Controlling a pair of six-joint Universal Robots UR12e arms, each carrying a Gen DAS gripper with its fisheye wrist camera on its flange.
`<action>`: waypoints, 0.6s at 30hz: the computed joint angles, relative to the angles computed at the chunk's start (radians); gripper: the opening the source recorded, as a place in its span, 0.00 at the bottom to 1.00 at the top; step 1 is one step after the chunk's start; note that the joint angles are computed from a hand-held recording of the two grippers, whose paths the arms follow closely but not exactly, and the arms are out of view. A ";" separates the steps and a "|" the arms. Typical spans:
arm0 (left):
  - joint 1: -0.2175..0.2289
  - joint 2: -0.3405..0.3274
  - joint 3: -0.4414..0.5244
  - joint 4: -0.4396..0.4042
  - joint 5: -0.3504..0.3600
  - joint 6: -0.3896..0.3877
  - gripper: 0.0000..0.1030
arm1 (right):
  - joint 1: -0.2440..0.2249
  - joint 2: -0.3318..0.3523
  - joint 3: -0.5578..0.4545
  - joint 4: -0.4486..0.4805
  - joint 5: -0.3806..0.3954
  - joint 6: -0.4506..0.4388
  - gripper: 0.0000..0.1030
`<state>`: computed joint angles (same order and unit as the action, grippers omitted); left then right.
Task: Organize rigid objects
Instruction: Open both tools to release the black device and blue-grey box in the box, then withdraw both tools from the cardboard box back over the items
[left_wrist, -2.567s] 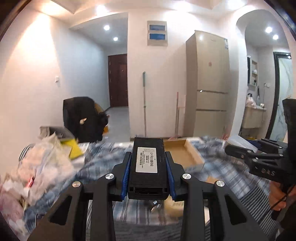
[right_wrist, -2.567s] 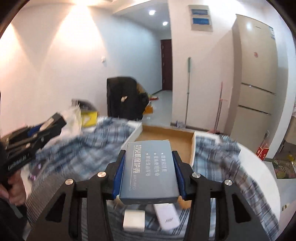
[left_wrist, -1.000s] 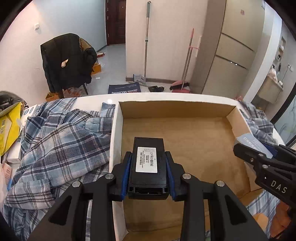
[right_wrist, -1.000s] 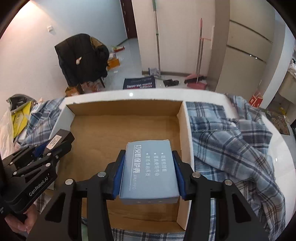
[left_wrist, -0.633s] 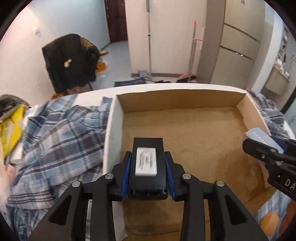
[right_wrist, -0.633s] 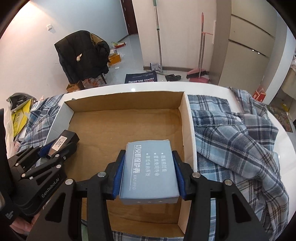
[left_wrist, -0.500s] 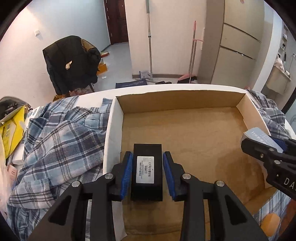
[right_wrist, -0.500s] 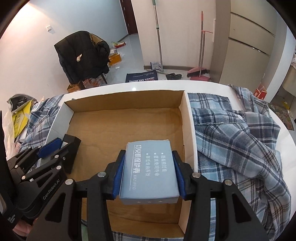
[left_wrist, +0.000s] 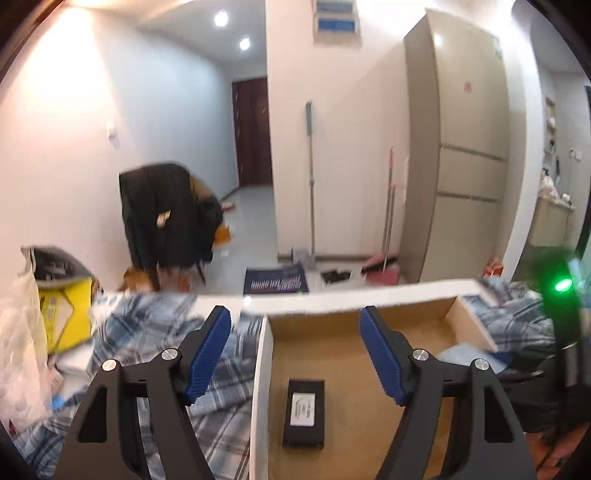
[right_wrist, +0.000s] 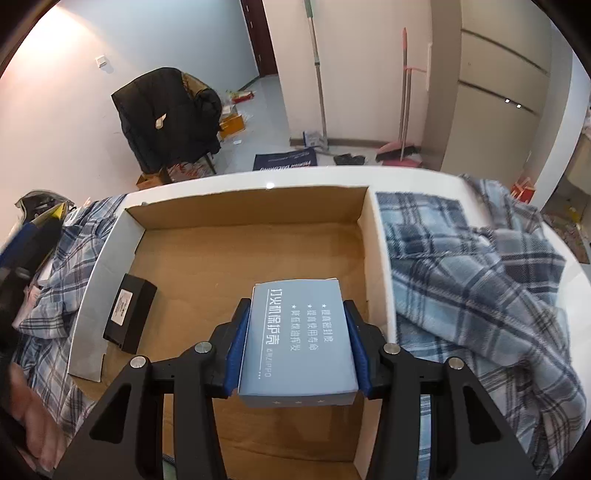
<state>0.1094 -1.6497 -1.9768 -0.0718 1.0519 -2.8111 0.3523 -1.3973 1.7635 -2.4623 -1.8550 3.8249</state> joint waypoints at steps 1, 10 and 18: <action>0.006 0.001 -0.003 0.022 -0.018 -0.015 0.76 | 0.001 0.002 -0.001 -0.001 -0.002 -0.003 0.45; 0.039 0.003 0.003 0.070 -0.093 -0.131 0.86 | 0.006 -0.011 0.010 -0.028 -0.021 0.000 0.49; 0.090 0.104 -0.025 0.128 -0.177 -0.147 0.86 | 0.079 -0.076 0.002 -0.120 -0.175 -0.064 0.50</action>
<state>0.1993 -1.5454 -2.0023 0.0561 0.8747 -2.9580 0.4308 -1.4731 1.7657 -2.5826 -2.0300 3.7605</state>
